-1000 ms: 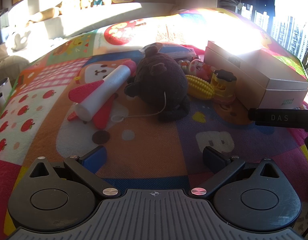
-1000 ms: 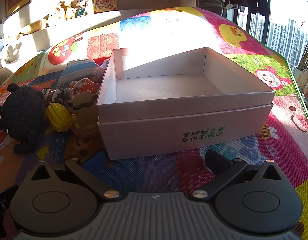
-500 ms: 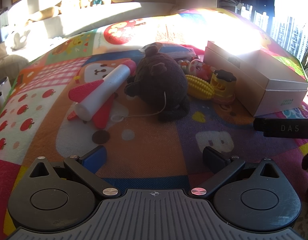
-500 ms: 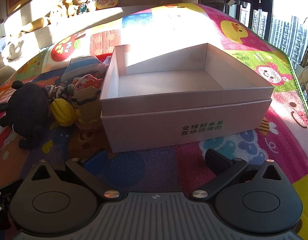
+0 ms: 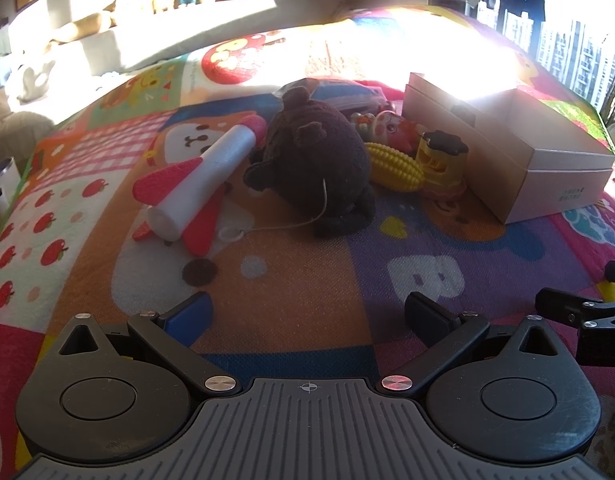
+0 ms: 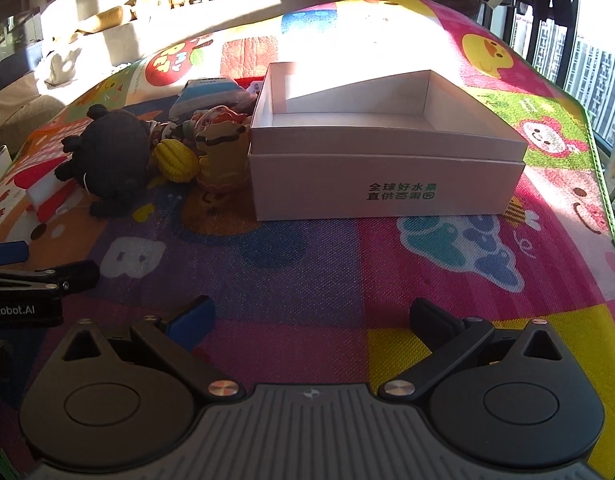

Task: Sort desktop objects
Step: 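Reach the right gripper to the yellow cup toy and close on it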

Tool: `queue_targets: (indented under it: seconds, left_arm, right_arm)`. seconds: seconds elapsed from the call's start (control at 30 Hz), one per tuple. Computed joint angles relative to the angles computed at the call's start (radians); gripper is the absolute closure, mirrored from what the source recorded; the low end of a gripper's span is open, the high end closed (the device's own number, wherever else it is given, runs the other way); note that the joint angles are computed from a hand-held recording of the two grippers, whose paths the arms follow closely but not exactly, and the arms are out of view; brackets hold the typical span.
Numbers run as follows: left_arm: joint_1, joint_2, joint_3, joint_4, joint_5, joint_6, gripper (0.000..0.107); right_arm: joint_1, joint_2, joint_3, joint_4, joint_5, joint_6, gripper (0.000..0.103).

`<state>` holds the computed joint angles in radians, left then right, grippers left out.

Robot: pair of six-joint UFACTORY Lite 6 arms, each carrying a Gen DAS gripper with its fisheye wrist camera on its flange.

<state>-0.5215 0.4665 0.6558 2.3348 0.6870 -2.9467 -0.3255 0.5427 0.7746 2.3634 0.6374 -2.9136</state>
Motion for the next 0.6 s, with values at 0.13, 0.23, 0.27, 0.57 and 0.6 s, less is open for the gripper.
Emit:
queue_targets:
  seconds: [0.13,0.23,0.27,0.57,0.6]
  left_arm:
    - [0.012,-0.006,0.007,-0.001,-0.024,0.018,0.004]
    - [0.026,-0.013,0.01,0.015,-0.046,0.023,0.004]
    - [0.03,-0.015,0.011,0.02,-0.051,0.024,0.004]
    - [0.074,-0.039,-0.053,0.206,0.01,-0.109,0.004]
    - [0.097,-0.055,-0.077,0.265,0.03,-0.152,0.004]
  right_arm:
    - [-0.007,0.0,0.004,-0.026,0.001,0.025,0.0]
    - [-0.001,-0.001,0.006,-0.017,-0.009,0.027,0.0]
    - [0.0,-0.001,0.006,-0.016,-0.01,0.025,0.0]
    - [-0.007,-0.003,0.004,-0.03,-0.003,0.025,0.0]
    - [-0.007,-0.003,0.006,-0.039,-0.004,0.028,0.0]
